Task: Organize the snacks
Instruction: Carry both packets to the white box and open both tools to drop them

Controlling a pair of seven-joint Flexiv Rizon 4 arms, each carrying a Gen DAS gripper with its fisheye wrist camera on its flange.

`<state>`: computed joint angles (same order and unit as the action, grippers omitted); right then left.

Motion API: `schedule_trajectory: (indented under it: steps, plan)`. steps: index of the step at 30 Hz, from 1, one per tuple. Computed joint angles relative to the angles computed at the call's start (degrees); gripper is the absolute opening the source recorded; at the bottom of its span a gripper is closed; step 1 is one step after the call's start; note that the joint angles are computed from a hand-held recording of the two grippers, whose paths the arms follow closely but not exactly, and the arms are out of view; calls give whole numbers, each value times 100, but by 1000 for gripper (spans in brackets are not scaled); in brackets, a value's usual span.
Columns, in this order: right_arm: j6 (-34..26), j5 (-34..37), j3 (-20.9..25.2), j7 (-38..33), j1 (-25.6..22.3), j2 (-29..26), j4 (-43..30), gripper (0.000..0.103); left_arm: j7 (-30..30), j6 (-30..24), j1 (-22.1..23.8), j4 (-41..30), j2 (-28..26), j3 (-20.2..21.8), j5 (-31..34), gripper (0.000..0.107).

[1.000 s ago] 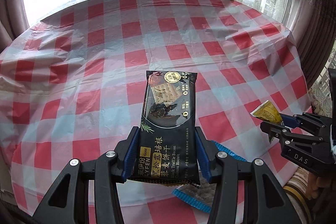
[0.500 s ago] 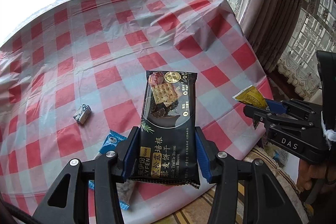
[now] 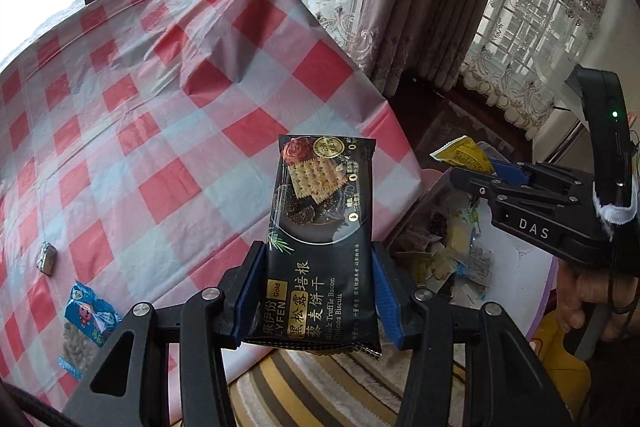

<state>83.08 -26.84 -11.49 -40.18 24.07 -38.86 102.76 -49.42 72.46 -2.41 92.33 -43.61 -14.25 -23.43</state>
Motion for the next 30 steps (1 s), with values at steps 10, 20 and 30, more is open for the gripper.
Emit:
schedule_trajectory:
  steps: [10,20,30]
  plan:
    - [352,14,-736,367,203,355,856,39,94,-752,-477,-245,-78,23,182,51]
    - [349,-55,-1211,624,430,479,1199,43,182,-1624,-701,-395,-76,69,169,55]
    - [447,-235,-1549,781,735,497,1215,79,-51,-1499,-700,-335,-24,228,100,65]
